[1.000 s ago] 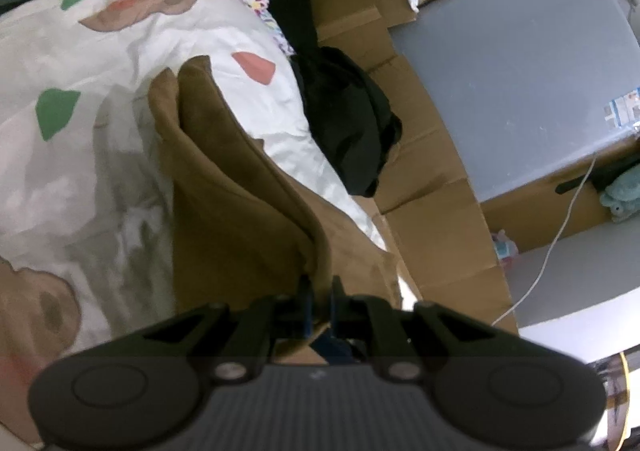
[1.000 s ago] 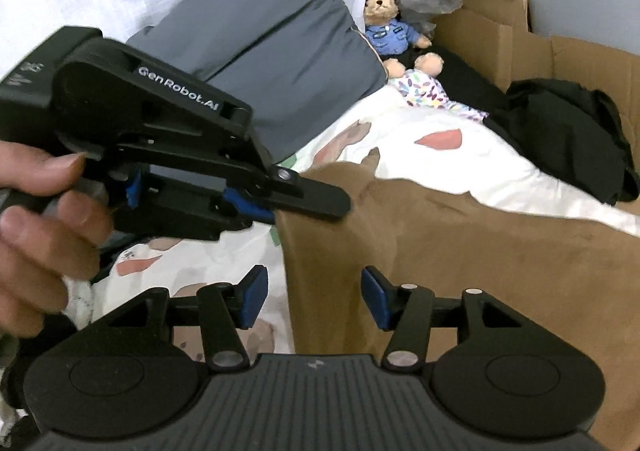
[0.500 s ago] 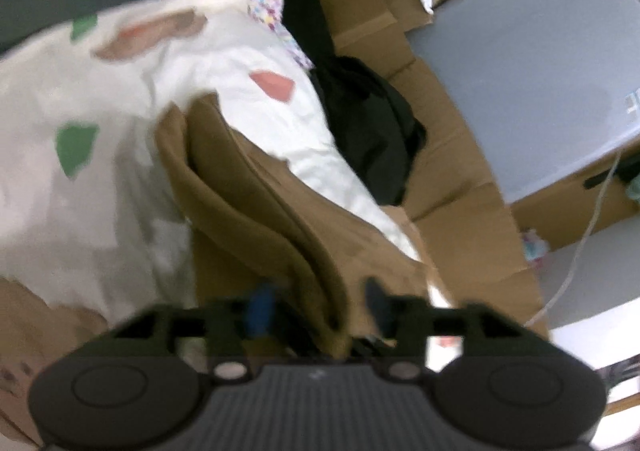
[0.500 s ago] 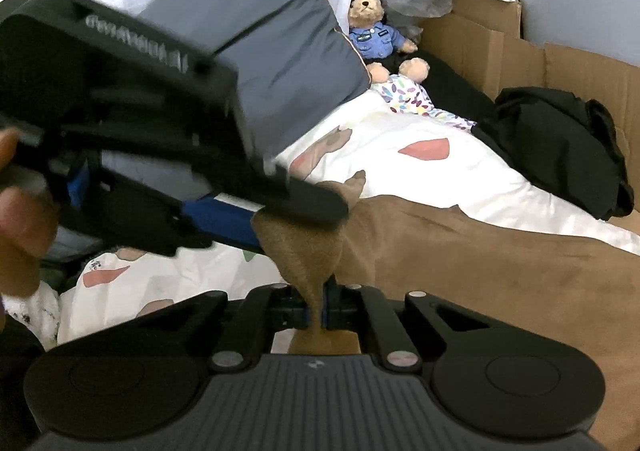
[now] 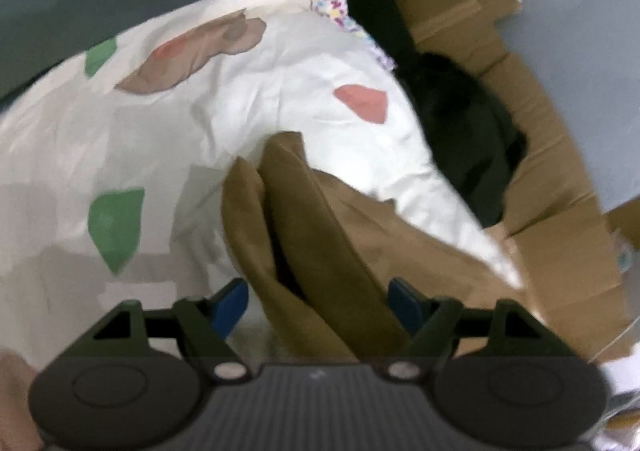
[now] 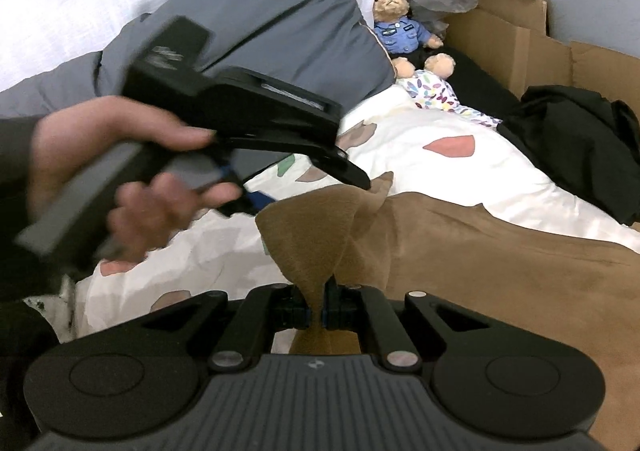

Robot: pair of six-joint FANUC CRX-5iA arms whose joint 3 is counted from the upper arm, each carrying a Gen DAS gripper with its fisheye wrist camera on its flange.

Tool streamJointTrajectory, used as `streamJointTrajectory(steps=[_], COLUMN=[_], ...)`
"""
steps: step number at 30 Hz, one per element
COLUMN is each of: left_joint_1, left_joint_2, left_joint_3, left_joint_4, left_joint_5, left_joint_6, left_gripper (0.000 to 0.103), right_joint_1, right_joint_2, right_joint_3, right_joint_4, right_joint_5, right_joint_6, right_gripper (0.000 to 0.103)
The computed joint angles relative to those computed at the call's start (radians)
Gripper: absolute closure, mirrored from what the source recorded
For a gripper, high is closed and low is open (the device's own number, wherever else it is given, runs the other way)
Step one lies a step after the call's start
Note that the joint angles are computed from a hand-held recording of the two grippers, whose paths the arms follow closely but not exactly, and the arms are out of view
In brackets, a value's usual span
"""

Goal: Fold clothes
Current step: 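Close the right gripper on the lifted shirt edge while the left gripper holds it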

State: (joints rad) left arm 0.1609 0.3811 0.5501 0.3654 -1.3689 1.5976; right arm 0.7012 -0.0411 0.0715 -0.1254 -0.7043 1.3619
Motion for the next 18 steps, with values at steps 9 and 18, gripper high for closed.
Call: streamJointTrajectory(steps=[9,18], left_joint_1=[-0.057,-0.096], left_joint_2=[0.161,0.310], left_joint_3=[0.271,0.524], left_joint_4=[-0.111,-0.215], left_joint_5=[-0.193,-0.356], left_joint_6=[-0.013,-0.042], left_gripper=[0.015,0.013], right_joint_1=[-0.017,-0.024], right_joint_2=[0.025,0.062], right_joint_3=[0.039,0.092], right_joint_4=[-0.087,-0.188], right_joint_5=[-0.018,-0.050], right_joint_6=[0.099,0.217], right_gripper=[0.098,0.098])
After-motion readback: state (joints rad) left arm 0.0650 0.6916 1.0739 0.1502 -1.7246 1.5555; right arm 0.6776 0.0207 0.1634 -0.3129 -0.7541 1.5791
